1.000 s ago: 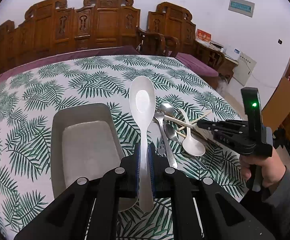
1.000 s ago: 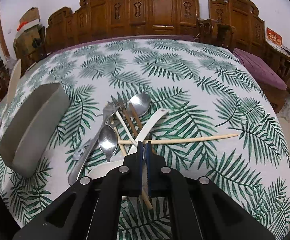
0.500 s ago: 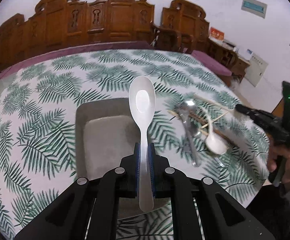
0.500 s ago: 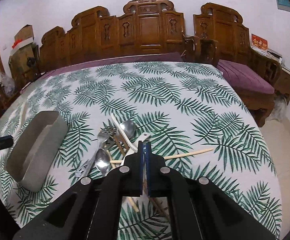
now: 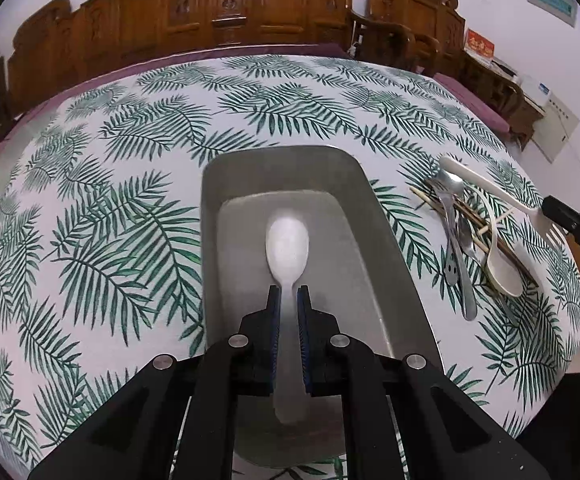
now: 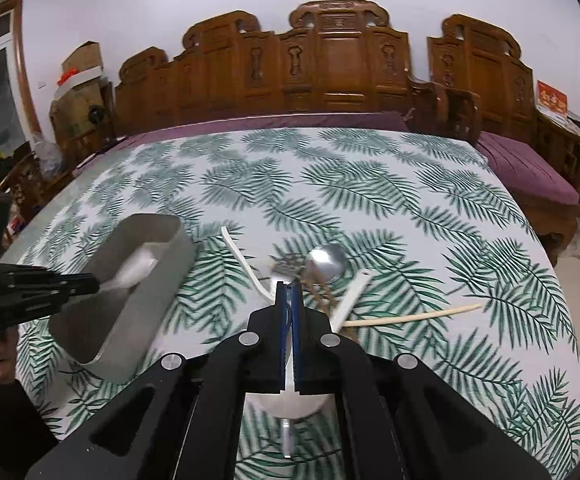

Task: Organize utensils
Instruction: 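Lower the white spoon into the grey tray with the left tool while the right tool carries the fork there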

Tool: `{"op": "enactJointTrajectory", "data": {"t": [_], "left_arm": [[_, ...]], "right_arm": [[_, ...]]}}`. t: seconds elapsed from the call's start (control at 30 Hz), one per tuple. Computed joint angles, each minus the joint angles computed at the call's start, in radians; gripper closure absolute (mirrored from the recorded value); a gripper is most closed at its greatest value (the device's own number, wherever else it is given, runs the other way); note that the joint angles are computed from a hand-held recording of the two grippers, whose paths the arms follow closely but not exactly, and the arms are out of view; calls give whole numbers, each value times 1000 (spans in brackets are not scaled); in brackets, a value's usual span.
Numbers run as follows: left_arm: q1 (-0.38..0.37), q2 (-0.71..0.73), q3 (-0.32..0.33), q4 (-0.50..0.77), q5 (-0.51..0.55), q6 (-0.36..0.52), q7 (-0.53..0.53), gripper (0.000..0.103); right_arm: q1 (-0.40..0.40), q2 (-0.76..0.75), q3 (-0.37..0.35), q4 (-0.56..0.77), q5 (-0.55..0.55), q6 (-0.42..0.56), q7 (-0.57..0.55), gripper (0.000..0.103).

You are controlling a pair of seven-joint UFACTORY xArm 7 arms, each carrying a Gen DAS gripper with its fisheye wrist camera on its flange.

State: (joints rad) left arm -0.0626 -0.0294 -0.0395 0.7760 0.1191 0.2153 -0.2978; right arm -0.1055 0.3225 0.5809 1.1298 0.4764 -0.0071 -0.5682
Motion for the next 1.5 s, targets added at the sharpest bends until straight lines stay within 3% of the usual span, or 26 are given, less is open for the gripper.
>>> {"op": "enactJointTrajectory", "data": {"t": [0.17,0.4,0.7,0.8,0.9,1.1,1.33,1.4,1.43,1.5], "left_arm": [[9,-47,5,-24,-12,-27,16,96],[23,-123,20,-57,-63,-59,75,95],[60,-170,24,-88,-74,-76,102,95],[61,-177,34,-95,-89,-80,122,95],[52,-183,47,-99,-117,-81,148,95],[46,-186,58,-101,-159,-85,181,95],[55,-187,48,-102,-164,-83,190,95],[58,-185,44,-101,-160,-83,187,95],[61,-186,39,-102,-155,-82,182,95],[64,-185,35,-101,-148,-82,177,95]], "right_arm": [[46,-31,-13,-7,-12,3,17,100],[213,-35,-124,37,-53,46,107,100],[608,85,-458,187,-383,128,486,100],[691,132,-540,244,-483,160,598,100],[728,167,-577,290,-552,188,679,100],[721,209,-563,344,-636,221,770,100],[628,222,-440,348,-592,238,732,99],[555,223,-348,338,-523,241,666,96],[492,227,-267,331,-449,249,594,96],[464,219,-229,316,-401,256,547,96]]}}
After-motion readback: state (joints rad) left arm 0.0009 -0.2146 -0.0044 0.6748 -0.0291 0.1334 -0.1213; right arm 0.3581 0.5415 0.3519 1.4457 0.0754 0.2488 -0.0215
